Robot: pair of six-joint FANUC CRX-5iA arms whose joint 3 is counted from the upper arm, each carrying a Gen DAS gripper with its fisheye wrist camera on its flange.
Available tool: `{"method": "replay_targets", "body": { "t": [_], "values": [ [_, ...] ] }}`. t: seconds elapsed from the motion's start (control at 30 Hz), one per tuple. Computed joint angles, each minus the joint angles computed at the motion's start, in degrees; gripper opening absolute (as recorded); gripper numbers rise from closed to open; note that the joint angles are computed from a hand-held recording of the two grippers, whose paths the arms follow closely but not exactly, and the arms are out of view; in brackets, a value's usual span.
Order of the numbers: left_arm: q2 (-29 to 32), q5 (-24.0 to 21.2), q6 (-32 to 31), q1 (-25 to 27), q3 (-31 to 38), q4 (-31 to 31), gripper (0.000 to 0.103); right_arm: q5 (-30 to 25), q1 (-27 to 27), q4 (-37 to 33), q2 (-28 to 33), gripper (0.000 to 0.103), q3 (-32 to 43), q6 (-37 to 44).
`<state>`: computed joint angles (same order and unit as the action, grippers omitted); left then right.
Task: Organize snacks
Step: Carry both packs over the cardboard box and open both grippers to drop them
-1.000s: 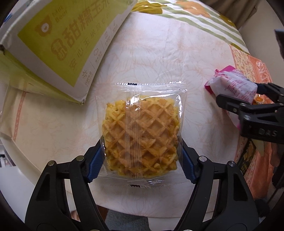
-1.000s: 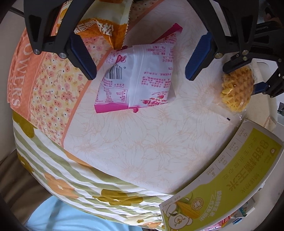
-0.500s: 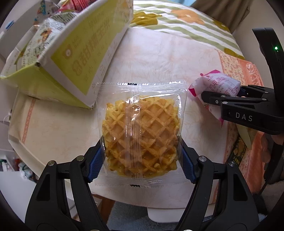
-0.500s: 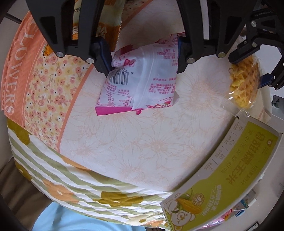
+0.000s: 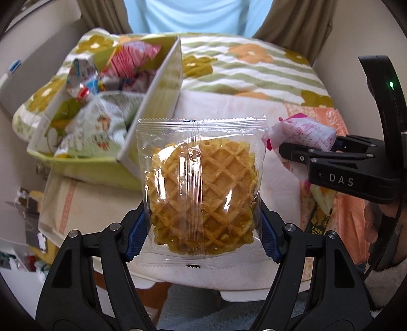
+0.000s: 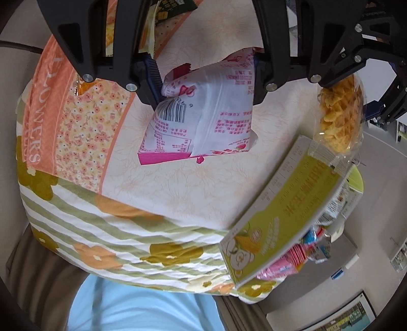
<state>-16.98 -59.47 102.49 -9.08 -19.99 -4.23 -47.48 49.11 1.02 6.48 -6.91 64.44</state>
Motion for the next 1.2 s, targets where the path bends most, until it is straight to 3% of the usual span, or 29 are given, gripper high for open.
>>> {"method": "replay_targets", "body": {
  "t": [0.17, 0.37, 0.53, 0.7, 0.97, 1.2],
  "values": [
    [-3.33, 3.21, -9.17, 6.30, -1.55, 5.60, 0.071, 1.13, 2.41, 6.85, -2.37, 0.049, -1.09, -7.87],
    [-5.51, 7.09, -26.12, 18.56, -4.16, 17.20, 0.071, 1.88, 6.19, 17.35, -2.80, 0.049, -0.24, -19.95],
    [-4.38, 7.99, -37.56, 28.45, -3.99, 24.60, 0.071, 1.62, 8.72, 21.35, 1.45, 0.049, 6.16, -26.19],
    [0.46, 7.77, -47.41, 36.66, -2.19, 29.97, 0.071, 1.18, 10.50, 23.68, 7.74, 0.049, 13.80, -29.01],
    [9.12, 3.71, -58.05, 43.20, 1.55, 32.55, 0.071, -1.03, 12.77, 24.45, 16.78, 0.049, 24.37, -33.21],
    [13.71, -0.26, -63.77, 44.99, 3.02, 33.68, 0.071, -5.50, 14.19, 23.84, 22.41, 0.049, 31.86, -34.99]
  ]
}}
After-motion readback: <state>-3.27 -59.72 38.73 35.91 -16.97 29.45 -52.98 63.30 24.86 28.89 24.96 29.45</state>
